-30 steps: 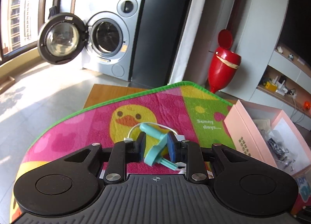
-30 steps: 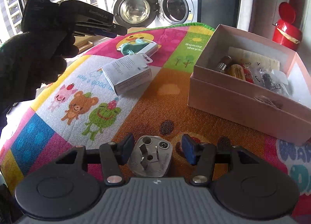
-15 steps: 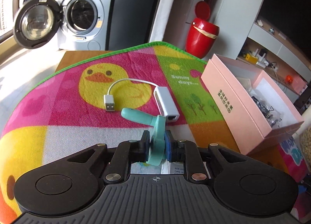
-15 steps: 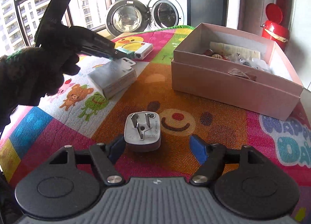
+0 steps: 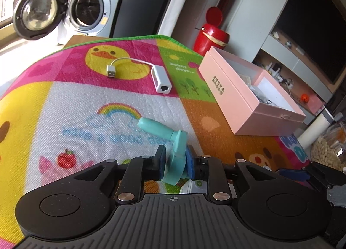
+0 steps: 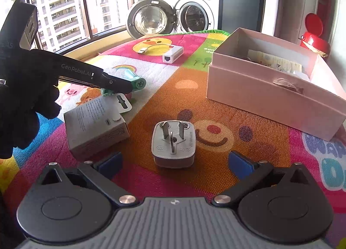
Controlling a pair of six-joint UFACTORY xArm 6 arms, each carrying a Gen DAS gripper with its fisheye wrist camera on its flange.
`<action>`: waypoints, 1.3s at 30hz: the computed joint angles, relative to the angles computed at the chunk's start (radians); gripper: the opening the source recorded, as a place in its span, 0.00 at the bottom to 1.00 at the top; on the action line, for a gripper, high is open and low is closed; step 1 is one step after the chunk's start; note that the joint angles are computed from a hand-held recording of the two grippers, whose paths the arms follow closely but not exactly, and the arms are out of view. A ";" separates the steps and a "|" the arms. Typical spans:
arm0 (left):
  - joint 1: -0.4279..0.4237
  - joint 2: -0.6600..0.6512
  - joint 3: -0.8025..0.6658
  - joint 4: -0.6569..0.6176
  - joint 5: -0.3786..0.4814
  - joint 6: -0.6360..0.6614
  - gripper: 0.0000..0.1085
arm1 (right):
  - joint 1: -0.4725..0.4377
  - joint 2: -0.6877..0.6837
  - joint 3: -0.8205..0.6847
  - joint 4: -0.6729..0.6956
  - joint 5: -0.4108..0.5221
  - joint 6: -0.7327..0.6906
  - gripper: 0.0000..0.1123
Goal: Organize rigid objects
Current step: 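Grasp the white USB adapter with the right tool while the left tool holds the teal toy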
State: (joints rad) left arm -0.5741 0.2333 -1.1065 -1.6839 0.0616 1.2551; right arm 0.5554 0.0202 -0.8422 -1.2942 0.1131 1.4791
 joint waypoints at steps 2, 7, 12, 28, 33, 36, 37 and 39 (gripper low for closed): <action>0.013 -0.008 0.009 0.009 0.020 -0.043 0.22 | 0.005 -0.001 0.002 0.026 0.006 -0.028 0.92; 0.021 -0.025 0.037 0.086 -0.030 -0.190 0.21 | 0.004 -0.005 0.015 0.118 -0.004 -0.146 0.92; 0.025 -0.134 0.160 0.338 0.003 -0.353 0.23 | -0.004 -0.027 0.026 0.107 0.023 -0.171 0.85; -0.014 -0.315 0.332 0.700 0.126 -0.366 0.23 | 0.011 -0.084 0.012 -0.032 0.172 -0.010 0.81; -0.019 -0.283 0.301 0.667 0.111 -0.354 0.23 | -0.014 -0.055 -0.062 0.041 0.061 -0.086 0.70; -0.026 -0.275 0.316 0.722 -0.006 -0.443 0.23 | -0.003 0.085 -0.221 0.349 -0.019 -0.393 0.47; -0.023 -0.273 0.315 0.706 -0.030 -0.450 0.23 | 0.008 0.143 -0.288 0.454 -0.010 -0.488 0.47; -0.007 -0.265 0.286 0.563 -0.030 -0.382 0.23 | 0.034 0.272 -0.472 0.637 0.093 -0.650 0.47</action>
